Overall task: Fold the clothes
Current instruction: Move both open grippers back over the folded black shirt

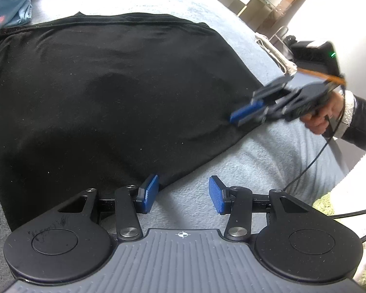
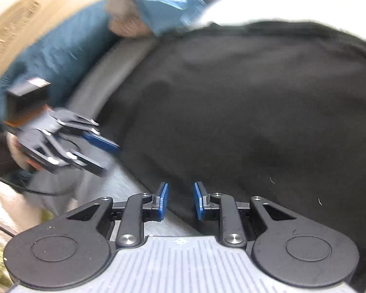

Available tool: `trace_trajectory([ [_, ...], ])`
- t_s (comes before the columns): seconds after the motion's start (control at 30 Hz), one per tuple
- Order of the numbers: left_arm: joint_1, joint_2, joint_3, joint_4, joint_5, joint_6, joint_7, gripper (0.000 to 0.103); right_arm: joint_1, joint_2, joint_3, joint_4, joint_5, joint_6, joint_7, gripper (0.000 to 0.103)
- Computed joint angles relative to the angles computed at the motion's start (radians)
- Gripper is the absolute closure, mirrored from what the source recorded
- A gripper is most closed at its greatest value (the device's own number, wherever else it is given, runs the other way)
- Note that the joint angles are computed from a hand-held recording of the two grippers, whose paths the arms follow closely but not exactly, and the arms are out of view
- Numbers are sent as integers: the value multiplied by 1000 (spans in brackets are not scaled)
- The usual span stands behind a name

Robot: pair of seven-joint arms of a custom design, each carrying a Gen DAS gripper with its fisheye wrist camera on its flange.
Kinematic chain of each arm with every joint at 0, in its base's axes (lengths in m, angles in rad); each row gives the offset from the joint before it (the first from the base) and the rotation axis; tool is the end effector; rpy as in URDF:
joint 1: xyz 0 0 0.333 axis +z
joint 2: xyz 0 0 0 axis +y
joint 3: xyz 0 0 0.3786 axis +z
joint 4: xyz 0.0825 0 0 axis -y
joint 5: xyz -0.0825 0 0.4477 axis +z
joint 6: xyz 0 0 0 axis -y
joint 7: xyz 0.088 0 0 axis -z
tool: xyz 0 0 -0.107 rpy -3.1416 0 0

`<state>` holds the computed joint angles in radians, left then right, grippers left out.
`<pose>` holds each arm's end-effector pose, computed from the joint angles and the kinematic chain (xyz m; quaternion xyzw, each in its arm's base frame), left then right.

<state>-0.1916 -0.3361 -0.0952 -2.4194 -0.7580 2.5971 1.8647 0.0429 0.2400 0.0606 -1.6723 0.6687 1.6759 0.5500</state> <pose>0.4926 -0.1342 0.5149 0.6541 -0.6721 0.3472 0.0064 0.6776 0.1273 0.5052 -0.8964 0.2780 0.2104 0.2738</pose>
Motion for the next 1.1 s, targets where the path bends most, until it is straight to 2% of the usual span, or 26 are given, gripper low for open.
trace_trajectory([
  [0.03,0,-1,2,0,-1,-4,-1,57,5,3,1,-2,-29,-23,0,78],
  [0.1,4,0,3,0,2,-14,-10,57,-3,19,9,23,-17,-122,-16,70],
  [0.13,9,3,0,4,11,-19,-21,57,-20,34,30,44,-16,-182,-15,69],
  [0.2,19,9,-4,13,31,-25,-43,57,1,31,16,57,-12,-166,-27,66],
  [0.33,42,2,-27,17,97,34,-104,51,20,9,20,56,-7,-94,-51,61],
  [0.47,66,-10,-48,6,162,114,-207,42,64,20,30,109,-51,17,-18,56],
  [0.53,97,-8,-72,4,229,141,-303,33,87,7,41,111,-75,94,-33,53],
  [0.57,112,-6,-83,2,261,154,-356,24,97,3,45,109,-83,121,-34,50],
  [0.6,127,-3,-93,0,290,167,-412,17,108,1,50,107,-91,148,-34,44],
  [0.67,131,-3,-94,-8,322,190,-476,13,131,-9,58,86,-108,220,-31,28],
  [0.7,132,-4,-93,-12,335,200,-502,10,145,-16,62,67,-116,266,-26,28],
  [0.77,150,-9,-105,-16,391,204,-558,6,152,-38,68,19,-89,339,-38,26],
  [0.8,161,-16,-113,-18,426,201,-583,5,156,-48,70,-6,-77,376,-45,20],
  [0.87,184,-29,-133,-20,498,193,-630,2,166,-67,72,-53,-51,450,-60,14],
  [1.1,235,-18,-175,0,678,156,-790,0,189,-106,69,-118,-13,612,-73,1],
])
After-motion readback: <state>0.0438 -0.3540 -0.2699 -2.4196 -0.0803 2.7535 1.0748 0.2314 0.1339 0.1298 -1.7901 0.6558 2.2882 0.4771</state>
